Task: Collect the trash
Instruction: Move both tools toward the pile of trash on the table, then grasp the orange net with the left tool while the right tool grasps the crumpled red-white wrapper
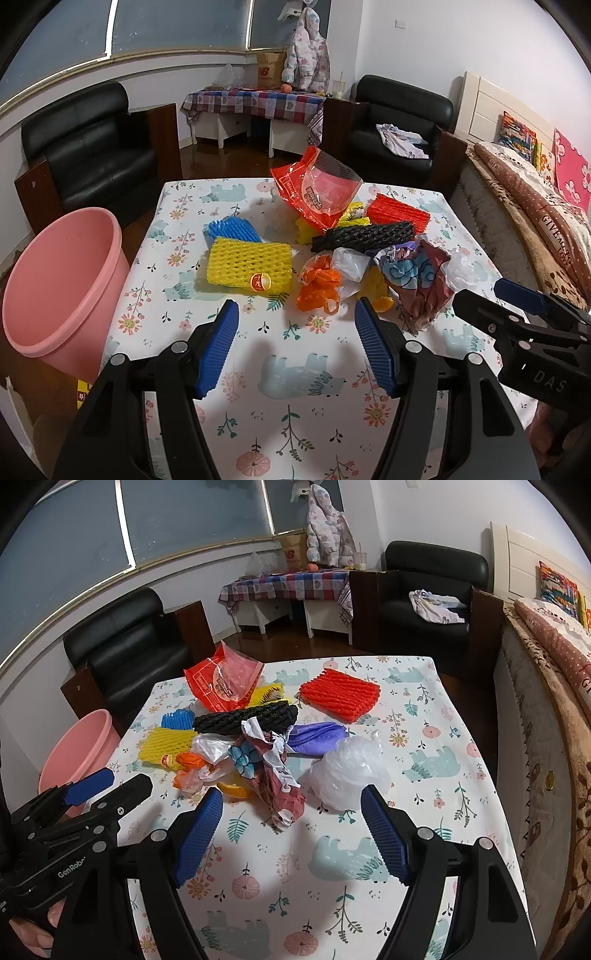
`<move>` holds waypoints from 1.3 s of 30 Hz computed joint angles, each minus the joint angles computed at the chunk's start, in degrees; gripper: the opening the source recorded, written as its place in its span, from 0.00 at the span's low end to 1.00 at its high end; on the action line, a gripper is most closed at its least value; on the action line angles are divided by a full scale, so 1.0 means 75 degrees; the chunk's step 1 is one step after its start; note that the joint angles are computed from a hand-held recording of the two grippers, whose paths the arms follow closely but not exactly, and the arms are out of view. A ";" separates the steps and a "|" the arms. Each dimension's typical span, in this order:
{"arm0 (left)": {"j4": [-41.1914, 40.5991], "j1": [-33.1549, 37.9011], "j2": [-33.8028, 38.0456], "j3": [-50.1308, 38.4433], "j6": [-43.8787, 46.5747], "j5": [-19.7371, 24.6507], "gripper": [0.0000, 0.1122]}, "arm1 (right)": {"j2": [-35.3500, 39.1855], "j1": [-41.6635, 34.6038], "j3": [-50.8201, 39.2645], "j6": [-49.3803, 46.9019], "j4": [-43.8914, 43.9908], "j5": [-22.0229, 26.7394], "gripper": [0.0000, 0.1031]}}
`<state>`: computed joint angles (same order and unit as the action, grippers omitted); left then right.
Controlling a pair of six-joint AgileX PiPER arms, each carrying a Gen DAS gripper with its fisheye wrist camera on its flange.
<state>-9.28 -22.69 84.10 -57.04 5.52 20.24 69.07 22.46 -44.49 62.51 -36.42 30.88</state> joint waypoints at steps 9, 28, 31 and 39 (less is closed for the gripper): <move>-0.0803 0.0071 0.0056 -0.0030 0.0854 0.0104 0.59 | -0.0024 -0.0051 0.0064 -0.0019 0.0040 -0.0091 0.74; -0.2150 0.0109 0.0815 -0.0614 0.2279 0.0544 0.33 | -0.0256 -0.1169 0.0494 -0.2659 0.2600 -0.1128 0.71; -0.1862 0.0026 0.1057 -0.0818 0.2019 0.0588 0.30 | -0.0255 -0.1300 0.0511 -0.3176 0.3070 -0.1215 0.70; -0.1886 0.0020 0.1244 -0.0888 0.2201 0.0508 0.07 | -0.0280 -0.1635 0.0614 -0.4786 0.4650 -0.1562 0.69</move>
<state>-23.42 -22.54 93.43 -63.70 22.03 24.05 66.97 10.20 -39.89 26.62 -1.54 19.17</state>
